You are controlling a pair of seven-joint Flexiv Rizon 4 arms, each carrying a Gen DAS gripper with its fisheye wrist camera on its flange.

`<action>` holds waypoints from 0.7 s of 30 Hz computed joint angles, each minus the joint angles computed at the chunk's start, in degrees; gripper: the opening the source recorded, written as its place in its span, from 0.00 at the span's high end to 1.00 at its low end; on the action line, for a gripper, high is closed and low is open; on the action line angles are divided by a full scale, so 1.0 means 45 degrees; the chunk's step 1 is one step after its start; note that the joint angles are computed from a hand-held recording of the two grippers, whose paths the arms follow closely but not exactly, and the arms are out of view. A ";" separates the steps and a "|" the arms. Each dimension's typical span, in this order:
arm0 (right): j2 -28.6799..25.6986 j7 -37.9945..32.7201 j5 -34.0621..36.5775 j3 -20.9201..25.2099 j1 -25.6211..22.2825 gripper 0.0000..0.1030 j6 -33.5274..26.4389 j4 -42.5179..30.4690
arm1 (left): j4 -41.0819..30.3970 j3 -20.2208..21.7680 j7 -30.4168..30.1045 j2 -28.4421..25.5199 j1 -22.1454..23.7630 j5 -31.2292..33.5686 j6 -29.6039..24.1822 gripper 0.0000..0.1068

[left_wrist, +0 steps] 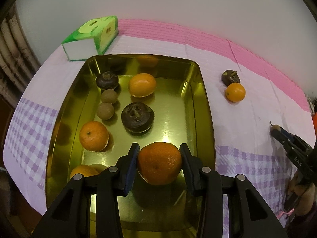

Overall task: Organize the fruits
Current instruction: 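Lower the mandarin into the gold tray and open the left gripper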

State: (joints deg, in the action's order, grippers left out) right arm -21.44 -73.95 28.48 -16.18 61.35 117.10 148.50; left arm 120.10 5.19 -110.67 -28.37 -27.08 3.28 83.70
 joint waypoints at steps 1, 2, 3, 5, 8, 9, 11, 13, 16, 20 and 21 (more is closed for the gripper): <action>0.0000 -0.0001 0.0002 0.0001 0.0000 0.78 0.0000 -0.0001 | -0.0040 -0.0015 0.0019 -0.0022 0.0008 0.0001 -0.0026 0.60; 0.0000 -0.0003 0.0003 0.0001 -0.0001 0.78 -0.0001 -0.0001 | -0.0057 -0.0014 0.0020 -0.0026 0.0002 0.0007 -0.0046 0.60; -0.0001 -0.0001 -0.0001 0.0007 -0.0010 0.78 -0.0002 -0.0006 | -0.0126 0.0068 -0.0031 -0.0049 -0.0075 0.0041 -0.0102 0.60; 0.0003 -0.0011 0.0010 -0.0020 0.0020 0.78 -0.0012 -0.0002 | -0.0244 0.0354 -0.0231 -0.0081 -0.0322 0.0216 -0.0175 0.60; 0.0019 -0.0014 0.0012 -0.0054 0.0050 0.78 -0.0035 -0.0002 | -0.0357 0.0487 -0.0402 -0.0088 -0.0431 0.0406 -0.0267 0.59; 0.0020 -0.0017 0.0011 -0.0073 0.0064 0.78 -0.0043 -0.0002 | -0.0376 0.0494 -0.0447 -0.0073 -0.0436 0.0452 -0.0283 0.59; 0.0028 -0.0017 0.0016 -0.0106 0.0098 0.78 -0.0048 0.0013 | -0.0421 0.0572 -0.0542 -0.0010 -0.0507 0.0607 -0.0328 0.59; 0.0042 -0.0014 0.0012 -0.0148 0.0137 0.78 -0.0067 0.0017 | -0.0521 0.0809 -0.0740 0.0042 -0.0727 0.0880 -0.0401 0.59; 0.0036 -0.0006 -0.0004 -0.0160 0.0139 0.78 -0.0057 0.0025 | -0.0707 0.1119 -0.1098 0.0116 -0.1021 0.1342 -0.0624 0.59; 0.0038 -0.0018 0.0003 -0.0271 0.0240 0.78 -0.0089 0.0039 | -0.0819 0.1281 -0.1617 0.0321 -0.1187 0.1932 -0.0875 0.58; 0.0042 -0.0018 0.0001 -0.0289 0.0258 0.78 -0.0092 0.0048 | -0.0847 0.1362 -0.1776 0.0383 -0.1261 0.2142 -0.0931 0.57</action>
State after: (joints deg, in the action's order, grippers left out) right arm -21.25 -74.03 28.49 -17.48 62.51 116.69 148.72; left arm 116.29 11.32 -118.66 -26.64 -32.76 12.92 79.51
